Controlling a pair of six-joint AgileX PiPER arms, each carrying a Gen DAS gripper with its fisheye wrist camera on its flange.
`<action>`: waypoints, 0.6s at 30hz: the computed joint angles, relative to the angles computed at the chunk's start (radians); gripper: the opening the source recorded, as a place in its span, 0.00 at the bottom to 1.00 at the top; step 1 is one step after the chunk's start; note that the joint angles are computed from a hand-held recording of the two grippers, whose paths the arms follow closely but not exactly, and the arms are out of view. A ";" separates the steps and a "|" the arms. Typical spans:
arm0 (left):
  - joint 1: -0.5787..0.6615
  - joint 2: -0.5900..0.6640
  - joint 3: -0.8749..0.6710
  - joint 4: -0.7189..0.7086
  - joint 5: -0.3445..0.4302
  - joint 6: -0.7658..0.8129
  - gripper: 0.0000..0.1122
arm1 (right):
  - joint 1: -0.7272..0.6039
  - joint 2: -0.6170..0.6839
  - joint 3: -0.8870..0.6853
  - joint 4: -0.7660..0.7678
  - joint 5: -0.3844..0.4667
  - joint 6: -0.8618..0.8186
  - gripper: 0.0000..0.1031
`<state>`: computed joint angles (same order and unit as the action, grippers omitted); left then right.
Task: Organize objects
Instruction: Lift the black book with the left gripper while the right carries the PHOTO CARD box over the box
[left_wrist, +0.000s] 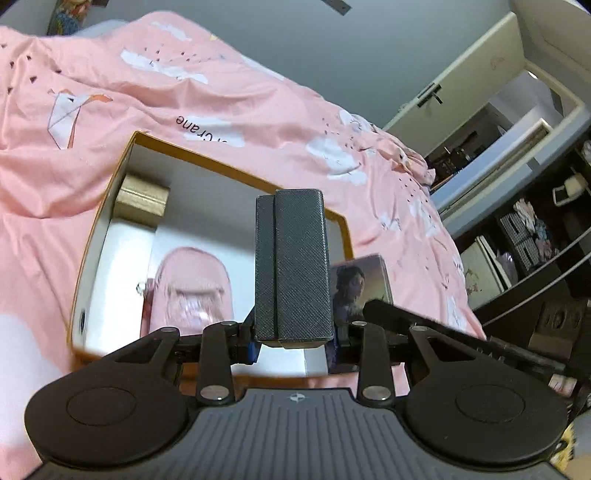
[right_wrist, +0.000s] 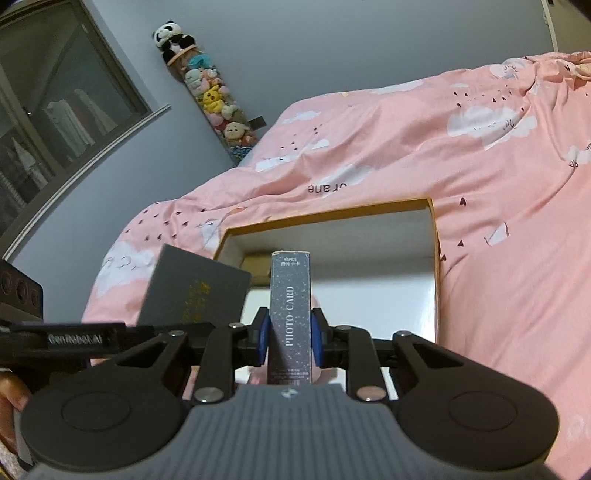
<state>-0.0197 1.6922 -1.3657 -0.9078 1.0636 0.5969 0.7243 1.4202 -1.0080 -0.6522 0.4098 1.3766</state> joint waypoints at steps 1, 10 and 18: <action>0.002 0.045 -0.045 0.002 0.010 -0.021 0.34 | -0.020 0.019 -0.010 0.029 -0.017 -0.032 0.23; -0.055 0.383 -0.427 0.072 0.054 -0.189 0.34 | -0.140 0.184 -0.120 0.153 -0.057 -0.193 0.23; -0.111 0.542 -0.590 0.128 0.009 -0.264 0.34 | -0.191 0.306 -0.213 0.290 -0.051 -0.386 0.23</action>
